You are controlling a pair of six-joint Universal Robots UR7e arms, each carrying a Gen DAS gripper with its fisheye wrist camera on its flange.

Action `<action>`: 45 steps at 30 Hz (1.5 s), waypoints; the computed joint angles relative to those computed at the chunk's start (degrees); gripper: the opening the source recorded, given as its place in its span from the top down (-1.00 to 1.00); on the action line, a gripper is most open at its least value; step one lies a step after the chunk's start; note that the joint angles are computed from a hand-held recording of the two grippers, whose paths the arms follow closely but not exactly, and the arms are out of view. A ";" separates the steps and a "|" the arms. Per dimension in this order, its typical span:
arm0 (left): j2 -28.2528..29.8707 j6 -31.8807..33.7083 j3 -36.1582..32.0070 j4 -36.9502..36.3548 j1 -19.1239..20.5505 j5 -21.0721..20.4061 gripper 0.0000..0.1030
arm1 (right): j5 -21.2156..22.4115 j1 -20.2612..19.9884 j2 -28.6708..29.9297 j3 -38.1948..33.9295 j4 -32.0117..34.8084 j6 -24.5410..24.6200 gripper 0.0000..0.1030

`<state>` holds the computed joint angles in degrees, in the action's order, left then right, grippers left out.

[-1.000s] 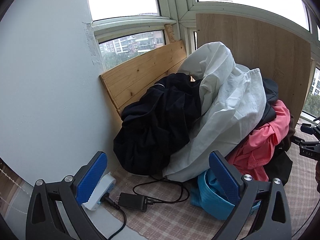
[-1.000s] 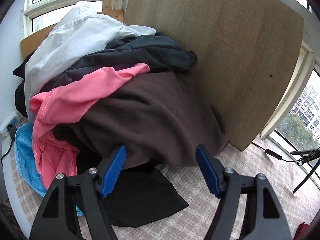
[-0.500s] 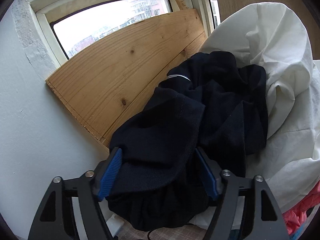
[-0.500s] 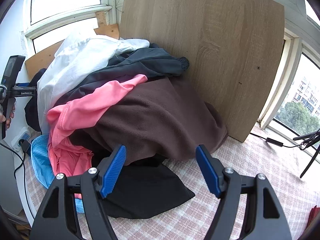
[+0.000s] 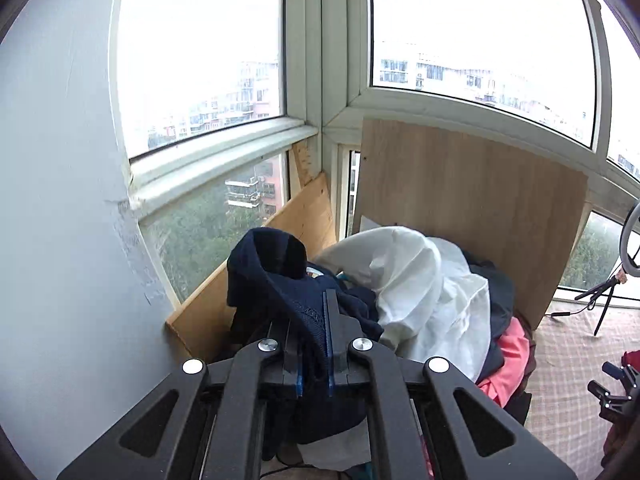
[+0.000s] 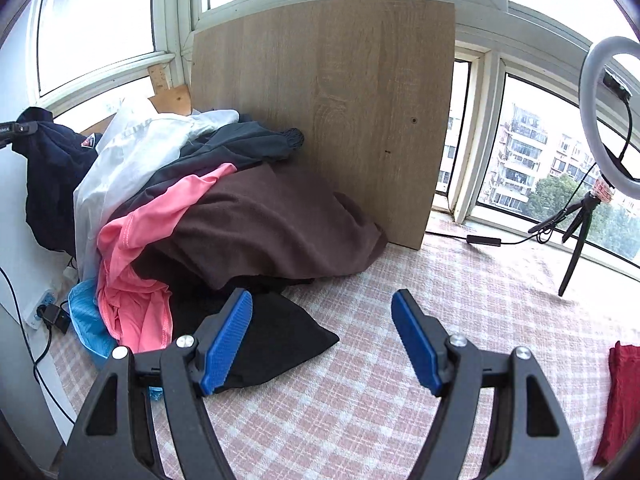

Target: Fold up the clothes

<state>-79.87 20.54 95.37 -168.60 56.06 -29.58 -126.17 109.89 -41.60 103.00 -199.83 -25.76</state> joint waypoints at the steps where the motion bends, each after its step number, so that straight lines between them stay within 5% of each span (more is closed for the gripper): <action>1: 0.56 3.76 -2.10 -2.51 -1.80 -0.20 0.95 | -0.21 0.14 -0.91 1.37 -1.35 0.39 -0.39; 7: 5.49 14.68 -11.83 0.10 -12.51 0.98 0.95 | 0.02 0.94 -6.81 9.71 -7.69 2.67 -0.39; 13: 7.25 -5.79 -15.05 31.79 -12.04 -13.54 0.92 | -0.08 2.05 -11.55 16.61 -10.60 5.03 -0.39; 15: 7.45 -9.32 -14.02 37.62 -11.13 -15.41 0.81 | -0.51 2.41 -12.47 18.08 -9.79 5.38 -0.44; 19: 1.12 -11.65 -4.55 34.17 -10.95 -10.94 0.67 | -0.08 3.17 -13.06 19.53 -6.24 5.31 -0.47; 21: -2.79 -13.27 0.00 31.34 -11.00 -5.88 0.27 | 0.99 3.81 -11.99 18.33 -4.04 4.53 -0.49; 24: -9.00 -16.67 7.34 28.51 -10.70 4.95 0.25 | 3.34 5.23 -8.30 14.54 -1.05 3.11 -0.55; 31: -23.93 -26.31 17.29 34.46 -5.15 3.64 0.25 | 7.12 10.64 10.27 -9.92 9.02 -4.77 -0.58; 35: -27.60 -26.67 19.20 33.49 -2.20 -0.09 0.25 | 4.58 12.92 26.06 -33.88 14.26 -14.77 -0.58; 39: -29.03 -24.96 19.87 31.92 1.02 -3.15 0.25 | 1.19 13.66 38.34 -56.12 26.44 -18.79 -0.58; 41: -29.11 -23.76 19.86 31.09 1.96 -4.25 0.25 | 0.96 13.93 40.48 -59.27 27.96 -21.88 -0.15; 42: -29.21 -23.20 19.84 30.66 2.35 -4.89 0.25 | 1.20 14.17 39.94 -58.17 27.60 -22.43 0.70; 45: -29.17 -21.12 19.66 28.59 3.18 -6.48 0.25 | 4.54 14.51 36.48 -52.77 26.83 -21.44 0.81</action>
